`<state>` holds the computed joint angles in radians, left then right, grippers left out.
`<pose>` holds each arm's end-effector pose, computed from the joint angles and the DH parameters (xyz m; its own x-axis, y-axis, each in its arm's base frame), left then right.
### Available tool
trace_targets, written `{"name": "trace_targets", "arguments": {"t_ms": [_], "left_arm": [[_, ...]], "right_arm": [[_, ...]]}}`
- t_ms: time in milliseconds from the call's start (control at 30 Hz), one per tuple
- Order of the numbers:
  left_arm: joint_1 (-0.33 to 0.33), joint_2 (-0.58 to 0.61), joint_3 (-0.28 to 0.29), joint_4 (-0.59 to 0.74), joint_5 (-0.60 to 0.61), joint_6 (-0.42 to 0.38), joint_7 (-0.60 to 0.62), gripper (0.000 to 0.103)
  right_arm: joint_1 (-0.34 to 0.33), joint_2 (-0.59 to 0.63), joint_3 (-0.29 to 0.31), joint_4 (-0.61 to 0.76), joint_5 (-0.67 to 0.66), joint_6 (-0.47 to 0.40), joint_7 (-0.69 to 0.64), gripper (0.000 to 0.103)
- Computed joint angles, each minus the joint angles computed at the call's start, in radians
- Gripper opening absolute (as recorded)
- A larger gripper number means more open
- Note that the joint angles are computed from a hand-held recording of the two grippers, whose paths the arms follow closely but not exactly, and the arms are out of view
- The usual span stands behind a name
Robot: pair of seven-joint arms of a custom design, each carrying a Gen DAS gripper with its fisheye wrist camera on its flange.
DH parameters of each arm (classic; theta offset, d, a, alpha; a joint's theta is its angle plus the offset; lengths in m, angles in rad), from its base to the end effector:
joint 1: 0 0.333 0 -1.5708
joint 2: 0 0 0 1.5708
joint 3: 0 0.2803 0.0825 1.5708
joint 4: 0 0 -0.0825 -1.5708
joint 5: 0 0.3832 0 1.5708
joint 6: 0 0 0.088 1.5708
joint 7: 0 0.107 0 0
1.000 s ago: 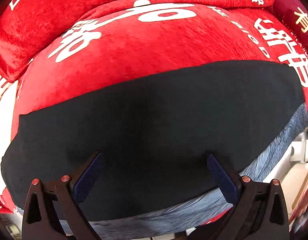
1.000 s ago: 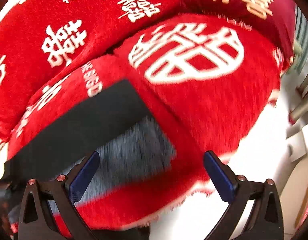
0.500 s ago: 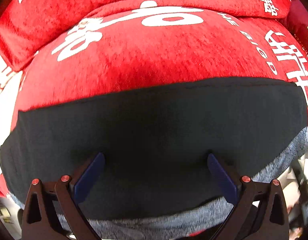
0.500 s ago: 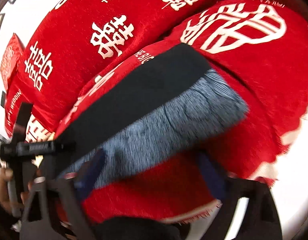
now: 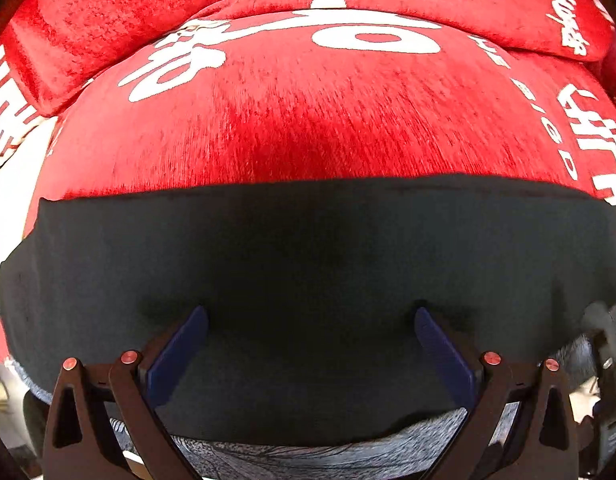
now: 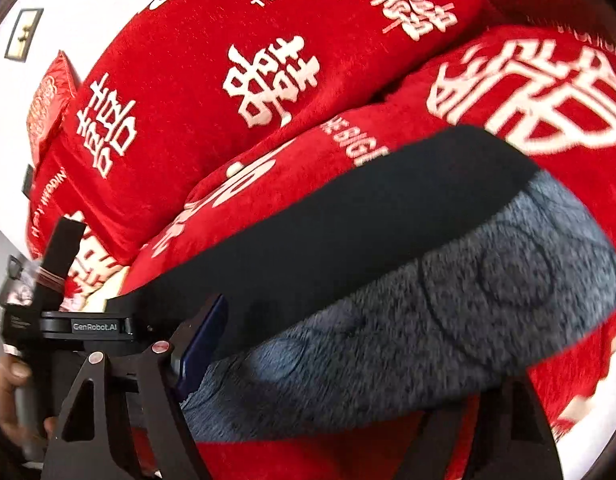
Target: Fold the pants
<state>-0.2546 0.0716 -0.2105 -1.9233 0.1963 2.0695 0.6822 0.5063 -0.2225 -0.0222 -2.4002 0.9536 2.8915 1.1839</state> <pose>0.5251 -0.2503 0.4257 0.3343 -0.9412 -0.0493 -0.9313 -0.3219 -0.1703 0.4675 0.1915 0.4299 0.1810 -0.8446 -0.5039 -0.8244 0.1491 -0.5460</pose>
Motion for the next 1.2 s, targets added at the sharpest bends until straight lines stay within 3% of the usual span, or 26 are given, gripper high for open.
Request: {"name": "trace_targets", "arguments": {"t_ms": [67, 100, 133, 167, 233, 433, 567, 633, 767, 933, 1067, 1200], "left_arm": [[-0.001, 0.036, 0.002, 0.053, -0.004, -0.037, -0.013, 0.103], [-0.003, 0.047, 0.004, 0.067, 0.001, -0.043, -0.014, 0.103], [-0.007, 0.059, 0.006, 0.080, 0.018, -0.046, -0.011, 0.103], [-0.014, 0.068, 0.006, 0.088, 0.047, -0.042, 0.000, 0.103], [-0.025, 0.071, 0.008, 0.082, 0.084, -0.026, 0.006, 0.103], [-0.025, 0.096, 0.018, 0.120, 0.059, -0.037, 0.021, 0.103], [0.007, 0.006, 0.019, 0.023, -0.008, 0.035, 0.149, 0.103], [0.029, -0.110, 0.024, -0.111, -0.061, 0.116, 0.171, 0.103], [0.089, -0.330, 0.052, -0.342, -0.214, 0.229, 0.254, 0.103], [0.186, -0.574, 0.077, -0.548, -0.269, 0.249, 0.306, 0.103], [0.264, -0.736, 0.101, -0.692, -0.299, 0.244, 0.344, 0.103], [0.312, -0.840, 0.129, -0.804, -0.360, 0.236, 0.370, 0.103]], "right_arm": [[-0.013, 0.027, -0.006, 0.037, -0.004, -0.027, 0.027, 0.077], [-0.029, 0.040, 0.001, 0.056, -0.034, -0.041, 0.059, 0.063], [-0.057, 0.048, 0.022, 0.063, -0.119, -0.046, 0.130, 0.039], [-0.094, 0.054, 0.050, 0.067, -0.248, -0.056, 0.239, 0.027], [-0.104, 0.038, 0.063, 0.065, -0.337, -0.068, 0.309, 0.020], [-0.161, -0.022, 0.158, 0.071, -0.757, -0.058, 0.577, 0.019], [-0.195, -0.043, 0.222, 0.125, -1.021, -0.119, 0.717, 0.019], [-0.198, -0.050, 0.246, 0.148, -1.121, -0.151, 0.779, 0.019], [-0.174, -0.049, 0.293, 0.193, -1.302, -0.191, 0.858, 0.019], [-0.139, 0.020, 0.396, 0.290, -1.591, -0.281, 0.995, 0.018], [-0.075, 0.144, 0.475, 0.405, -1.867, -0.434, 1.075, 0.018], [0.033, 0.301, 0.498, 0.515, -2.027, -0.583, 1.055, 0.018]]}}
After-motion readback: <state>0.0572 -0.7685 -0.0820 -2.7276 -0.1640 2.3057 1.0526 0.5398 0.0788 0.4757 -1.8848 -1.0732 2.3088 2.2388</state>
